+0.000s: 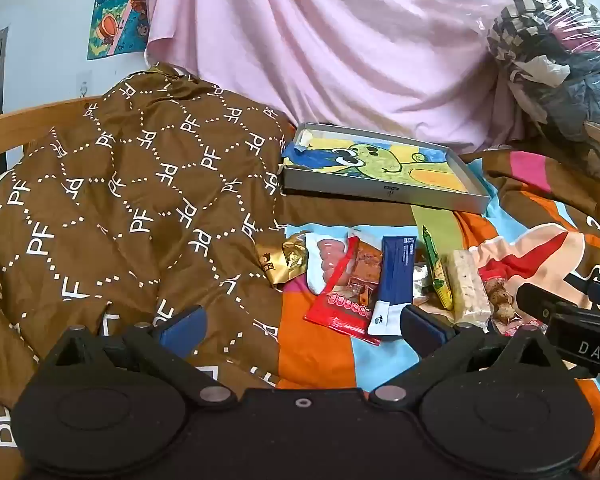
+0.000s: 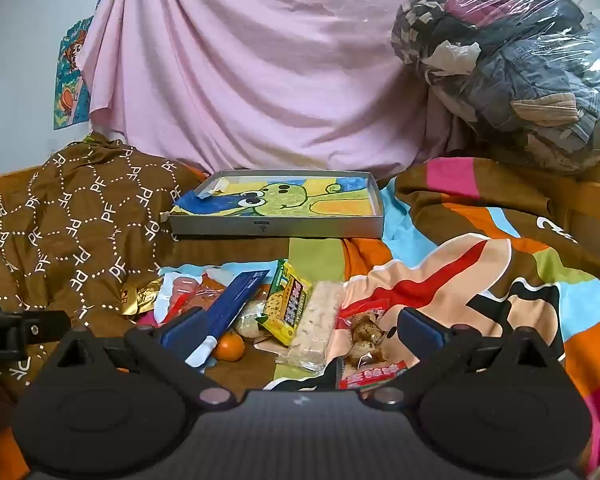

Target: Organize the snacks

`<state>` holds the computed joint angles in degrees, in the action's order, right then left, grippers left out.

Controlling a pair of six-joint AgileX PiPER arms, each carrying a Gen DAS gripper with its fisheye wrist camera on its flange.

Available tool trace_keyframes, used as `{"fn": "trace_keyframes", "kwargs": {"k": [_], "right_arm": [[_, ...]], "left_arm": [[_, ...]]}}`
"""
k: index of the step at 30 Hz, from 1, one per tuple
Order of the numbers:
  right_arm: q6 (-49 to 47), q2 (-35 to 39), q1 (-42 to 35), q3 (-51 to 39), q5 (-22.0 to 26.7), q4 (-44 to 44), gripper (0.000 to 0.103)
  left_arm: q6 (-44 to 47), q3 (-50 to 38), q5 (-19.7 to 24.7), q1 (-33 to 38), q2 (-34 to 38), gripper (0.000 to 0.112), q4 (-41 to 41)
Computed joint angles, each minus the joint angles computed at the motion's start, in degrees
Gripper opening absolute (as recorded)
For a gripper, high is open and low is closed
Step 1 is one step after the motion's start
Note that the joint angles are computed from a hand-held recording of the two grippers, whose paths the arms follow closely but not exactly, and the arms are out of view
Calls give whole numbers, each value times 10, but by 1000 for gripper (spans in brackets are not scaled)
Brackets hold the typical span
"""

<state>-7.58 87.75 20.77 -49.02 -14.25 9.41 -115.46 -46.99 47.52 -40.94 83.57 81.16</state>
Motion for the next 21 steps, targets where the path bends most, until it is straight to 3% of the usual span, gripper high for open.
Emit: {"fn": "trace_keyframes", "kwargs": {"k": [21], "right_arm": [[-1,-1,1,-1,2,2,103]], "left_arm": [[2,-1,-1,0,0,102,-3]]}}
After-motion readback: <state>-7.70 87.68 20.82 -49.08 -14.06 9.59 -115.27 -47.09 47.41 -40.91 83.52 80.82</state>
